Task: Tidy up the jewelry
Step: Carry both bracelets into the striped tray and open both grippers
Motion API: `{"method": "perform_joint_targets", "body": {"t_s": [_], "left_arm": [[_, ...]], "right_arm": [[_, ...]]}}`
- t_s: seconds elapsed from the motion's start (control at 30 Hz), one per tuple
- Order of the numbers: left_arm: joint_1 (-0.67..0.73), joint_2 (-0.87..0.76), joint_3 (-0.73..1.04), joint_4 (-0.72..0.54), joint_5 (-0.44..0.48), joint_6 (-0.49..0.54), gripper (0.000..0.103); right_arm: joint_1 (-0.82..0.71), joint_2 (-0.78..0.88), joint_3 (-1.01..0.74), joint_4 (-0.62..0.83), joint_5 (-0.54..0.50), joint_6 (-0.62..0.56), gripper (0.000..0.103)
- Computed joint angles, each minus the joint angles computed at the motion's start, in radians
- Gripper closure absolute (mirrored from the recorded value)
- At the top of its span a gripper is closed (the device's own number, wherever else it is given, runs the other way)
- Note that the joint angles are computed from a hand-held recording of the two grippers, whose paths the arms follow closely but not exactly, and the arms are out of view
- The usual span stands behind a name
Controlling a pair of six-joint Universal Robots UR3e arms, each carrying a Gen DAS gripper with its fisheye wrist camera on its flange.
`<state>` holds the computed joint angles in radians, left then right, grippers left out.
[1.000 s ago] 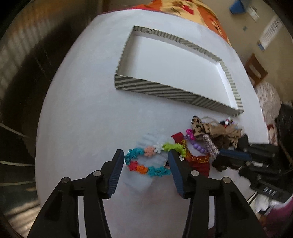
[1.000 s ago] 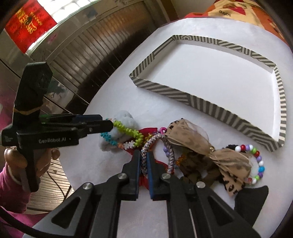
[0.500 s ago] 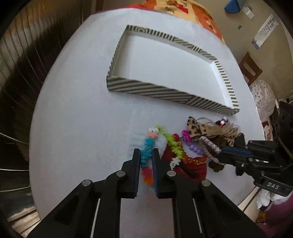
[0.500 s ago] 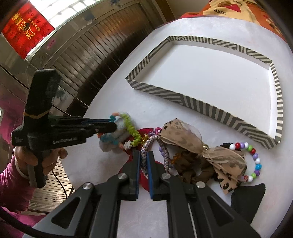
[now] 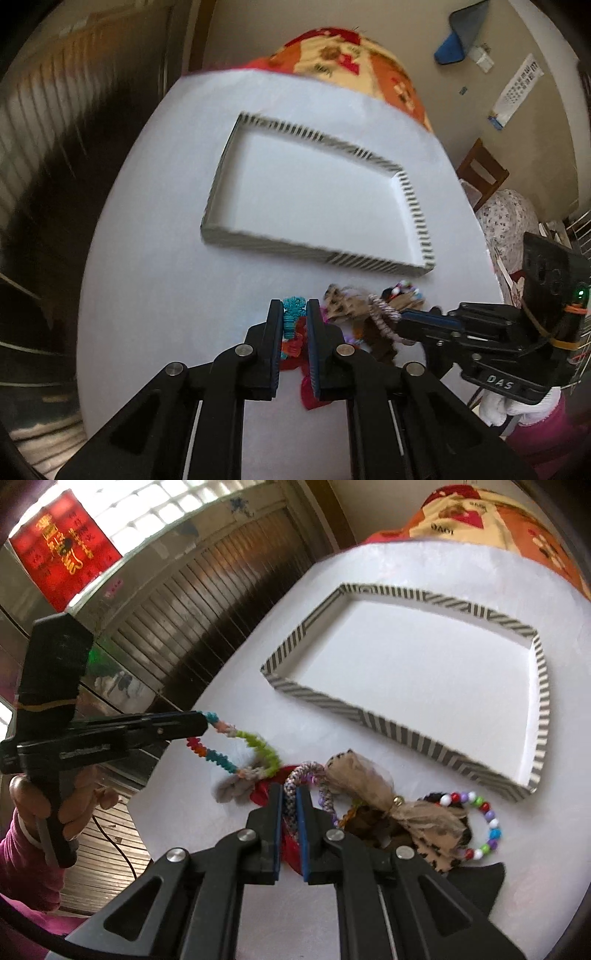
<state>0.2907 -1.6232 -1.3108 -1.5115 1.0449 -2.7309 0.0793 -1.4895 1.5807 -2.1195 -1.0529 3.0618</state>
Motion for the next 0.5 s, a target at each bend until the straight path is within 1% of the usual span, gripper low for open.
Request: {"method": "perform_joint_targets", "body": {"t_s": [0.13,0.3,0.4,0.5], "left_arm": [[-0.025,-0.048,0.105,-0.017,-0.011,-0.028,0.103],[-0.074,-0.147,0.258,-0.003,0.006,-0.082,0.103],[-0.112,-0.240,0.381,0.012,0.024,-0.124,0.103],[-0.154,-0.373,0.546,0.011,0.061,-0.176,0.103]], "right_arm": [[-0.022,-0.014,-0.017,0.005,-0.001,-0.003,0.095],[-0.076,-0.012,-0.053,0.011,-0.006,-0.006,0.095],[-0.112,-0.004,-0.077,0.015,-0.021,-0.009,0.095],[-0.150,0.017,-0.106,0.020,-0.039,-0.014,0.095]]}}
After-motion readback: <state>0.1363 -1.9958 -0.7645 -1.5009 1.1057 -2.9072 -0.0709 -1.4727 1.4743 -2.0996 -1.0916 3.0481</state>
